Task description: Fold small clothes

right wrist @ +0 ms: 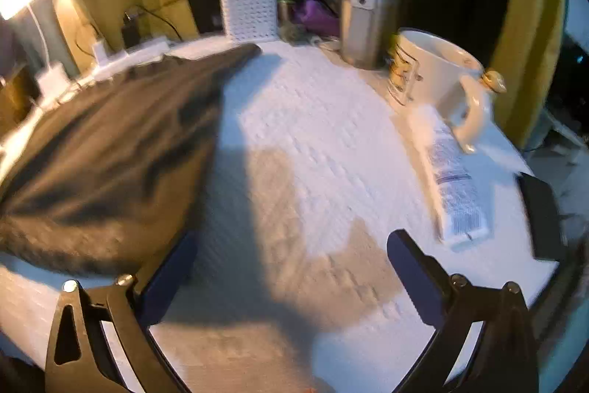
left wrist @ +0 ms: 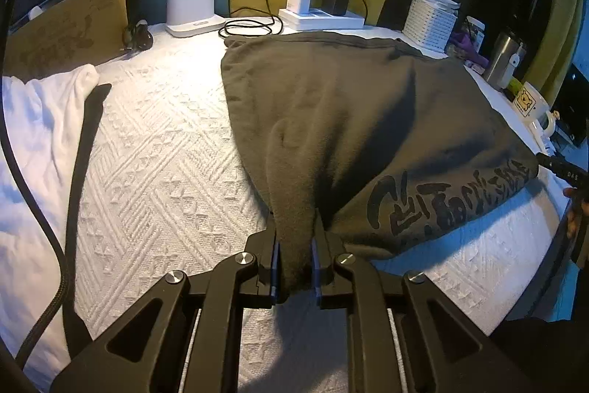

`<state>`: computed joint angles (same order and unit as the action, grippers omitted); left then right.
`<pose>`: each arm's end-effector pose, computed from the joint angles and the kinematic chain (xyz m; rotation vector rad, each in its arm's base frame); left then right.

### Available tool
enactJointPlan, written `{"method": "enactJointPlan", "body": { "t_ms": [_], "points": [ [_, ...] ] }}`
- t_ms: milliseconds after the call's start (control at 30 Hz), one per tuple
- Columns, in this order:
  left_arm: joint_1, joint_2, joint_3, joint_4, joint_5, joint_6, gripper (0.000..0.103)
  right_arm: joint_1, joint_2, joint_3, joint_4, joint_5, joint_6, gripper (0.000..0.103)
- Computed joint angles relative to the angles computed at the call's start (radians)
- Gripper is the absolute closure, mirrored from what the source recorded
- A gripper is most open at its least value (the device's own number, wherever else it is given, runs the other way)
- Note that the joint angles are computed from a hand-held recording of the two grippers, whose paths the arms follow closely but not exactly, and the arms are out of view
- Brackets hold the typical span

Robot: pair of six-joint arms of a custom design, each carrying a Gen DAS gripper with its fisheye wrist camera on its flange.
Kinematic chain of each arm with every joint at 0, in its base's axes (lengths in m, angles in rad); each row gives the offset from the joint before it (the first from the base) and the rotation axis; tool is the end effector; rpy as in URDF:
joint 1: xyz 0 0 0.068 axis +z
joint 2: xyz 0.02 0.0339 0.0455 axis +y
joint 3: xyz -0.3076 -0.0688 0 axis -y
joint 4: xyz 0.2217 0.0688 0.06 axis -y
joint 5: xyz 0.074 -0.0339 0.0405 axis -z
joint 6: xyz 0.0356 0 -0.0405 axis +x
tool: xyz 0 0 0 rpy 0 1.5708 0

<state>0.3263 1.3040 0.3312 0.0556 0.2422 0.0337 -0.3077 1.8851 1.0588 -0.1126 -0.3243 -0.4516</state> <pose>0.1726 0.0494 0.1746 -0.2576 2.4427 -0.1449 0.3590 -0.1022 0.1967 -0.3055 2.4239 0.0751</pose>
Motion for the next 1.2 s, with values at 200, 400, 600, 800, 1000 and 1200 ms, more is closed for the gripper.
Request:
{"method": "enactJointPlan", "body": {
  "t_ms": [200,400,600,800,1000,1200],
  "points": [
    [0.029,-0.032,-0.012,-0.002,0.037,0.002,0.089,0.043,0.069,0.106,-0.052,-0.068,0.017,0.003],
    [0.028,-0.042,-0.022,0.004,0.033,0.012,0.089,0.073,0.204,0.301,-0.204,-0.166,0.036,0.048],
    [0.029,-0.027,-0.013,0.005,0.040,0.009,0.089,0.109,0.273,0.386,-0.280,-0.233,0.045,0.050],
    [0.024,-0.007,-0.014,0.027,0.041,0.007,0.089,0.131,0.218,0.287,-0.220,-0.205,0.032,0.099],
    [0.004,0.017,-0.032,0.050,0.029,-0.001,0.089,0.110,0.103,0.068,-0.021,-0.067,0.072,0.100],
    [0.020,-0.008,-0.042,0.037,0.031,0.014,0.089,0.132,0.043,-0.069,0.144,0.052,0.080,0.100]
  ]
}}
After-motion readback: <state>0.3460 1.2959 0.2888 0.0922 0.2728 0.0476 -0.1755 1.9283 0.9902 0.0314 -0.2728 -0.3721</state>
